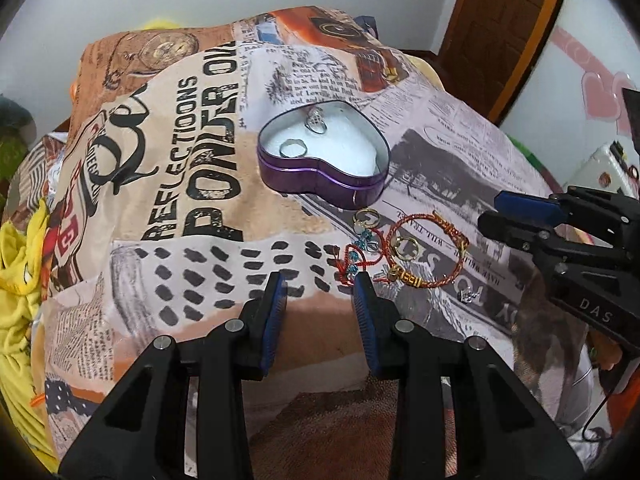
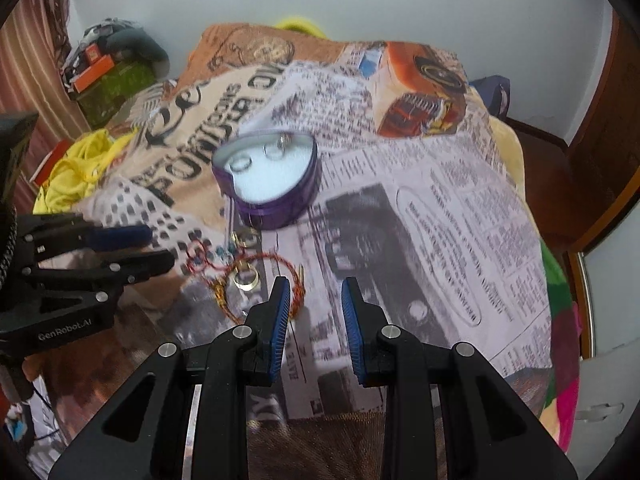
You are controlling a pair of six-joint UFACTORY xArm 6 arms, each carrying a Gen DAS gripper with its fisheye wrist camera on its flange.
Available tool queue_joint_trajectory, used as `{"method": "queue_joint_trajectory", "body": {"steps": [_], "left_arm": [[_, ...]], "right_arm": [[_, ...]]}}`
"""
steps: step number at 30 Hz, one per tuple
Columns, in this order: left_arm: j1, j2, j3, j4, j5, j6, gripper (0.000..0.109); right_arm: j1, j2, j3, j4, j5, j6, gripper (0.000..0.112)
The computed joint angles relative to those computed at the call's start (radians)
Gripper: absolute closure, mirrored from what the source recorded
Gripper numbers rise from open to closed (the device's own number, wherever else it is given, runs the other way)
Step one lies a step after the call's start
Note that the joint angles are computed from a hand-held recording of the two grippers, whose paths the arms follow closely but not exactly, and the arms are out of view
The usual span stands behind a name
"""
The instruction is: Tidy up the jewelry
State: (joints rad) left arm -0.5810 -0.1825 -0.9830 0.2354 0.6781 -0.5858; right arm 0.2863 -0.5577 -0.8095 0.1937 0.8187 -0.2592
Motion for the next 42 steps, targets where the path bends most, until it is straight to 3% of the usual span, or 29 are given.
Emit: {"method": "queue_joint_trajectory", "body": {"steps": [8,14,24,26,27,42], "left_arm": [[-0.012,0.046,-0.02,-0.002,-0.032,0.045,0.074],[0.001,0.066,-0.003,-0.075,-0.096,0.077,0.076],[0.02,0.053,0.03,-0.135,-0.147,0.1,0.102],[0.022,0.047,0.038,-0.157,-0.158,0.113,0.103],[0.021,0.041,0.043,-0.155,-0.159,0.109,0.104],[-0.006,-0.105,0.072,0.03,-0.122,-0.067,0.105]], "right_arm": [[0.004,0.015,0.005,0.031,0.009,-0.029,0.088],[0.023,0.064,-0.013,-0.001,-0.004,-0.035,0.088],[0.04,0.072,0.004,-0.004,-0.039,-0.065,0.088],[0.035,0.069,0.0,0.036,-0.019,-0.087,0.097],[0.032,0.069,-0.005,0.059,-0.003,-0.099,0.104],[0.043,-0.013,-0.027,0.049,-0.016,-0.042,0.105]]}}
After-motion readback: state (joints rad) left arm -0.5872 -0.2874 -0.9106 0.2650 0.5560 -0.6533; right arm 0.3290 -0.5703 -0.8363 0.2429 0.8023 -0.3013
